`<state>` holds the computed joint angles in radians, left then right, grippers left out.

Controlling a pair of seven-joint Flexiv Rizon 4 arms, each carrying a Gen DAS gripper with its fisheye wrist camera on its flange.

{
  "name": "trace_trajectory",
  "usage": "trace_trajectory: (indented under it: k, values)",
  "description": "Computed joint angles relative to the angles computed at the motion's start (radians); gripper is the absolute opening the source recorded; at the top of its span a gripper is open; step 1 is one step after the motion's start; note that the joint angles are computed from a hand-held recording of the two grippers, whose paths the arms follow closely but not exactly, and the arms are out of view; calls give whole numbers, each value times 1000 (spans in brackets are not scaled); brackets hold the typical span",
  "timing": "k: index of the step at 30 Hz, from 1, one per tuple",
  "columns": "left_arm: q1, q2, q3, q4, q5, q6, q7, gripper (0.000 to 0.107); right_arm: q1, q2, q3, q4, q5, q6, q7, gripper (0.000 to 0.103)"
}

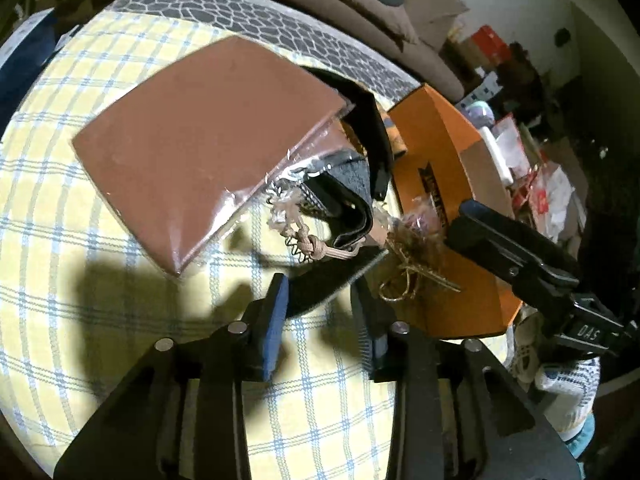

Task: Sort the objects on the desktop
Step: 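Grasp the round embossed metal disc with the left tool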

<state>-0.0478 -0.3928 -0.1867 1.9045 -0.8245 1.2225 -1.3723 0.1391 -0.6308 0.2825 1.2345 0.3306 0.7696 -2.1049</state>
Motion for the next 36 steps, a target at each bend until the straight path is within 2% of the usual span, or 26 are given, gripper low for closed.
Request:
trace_trajectory:
  k: [3,4,7,9,16,23,27,30,33,34,35,36]
  values:
    - [-5,1,-11,10,-8,16,11,31,10,2,-9,13,-15,5,7,85]
    - [-5,0,-16,11,-15,21,19,28,11,2,-10,14,-19,7,8,85]
    - [2,-7,-39,9,-60,41,48,9,11,0,-10,12,-23,11,11,85]
    - [3,2,-55,18,-104,70,70,4,7,-4,-7,3,-20,9,13,85]
    - [-3,46,-57,44,-245,97,139,4,12,-22,-7,-9,-25,17,11,84]
    - [-27,84,-21,62,-389,115,219,3,55,-39,-34,20,-118,49,8,84]
    - [-37,86,3,68,-441,104,237,3,108,-32,-84,98,-230,145,31,84]
    - [-42,70,34,62,-357,67,181,3,133,-31,-110,149,-317,216,56,84]
    - [-45,44,68,41,-181,32,68,4,153,-29,-135,202,-404,287,74,84]
    - [-41,36,69,34,-141,18,41,7,156,-29,-138,216,-429,307,78,80]
    - [-36,30,63,30,-119,13,24,10,149,-31,-124,220,-441,303,64,70]
    - [-30,29,55,31,-106,13,16,18,142,-35,-109,218,-446,295,54,67]
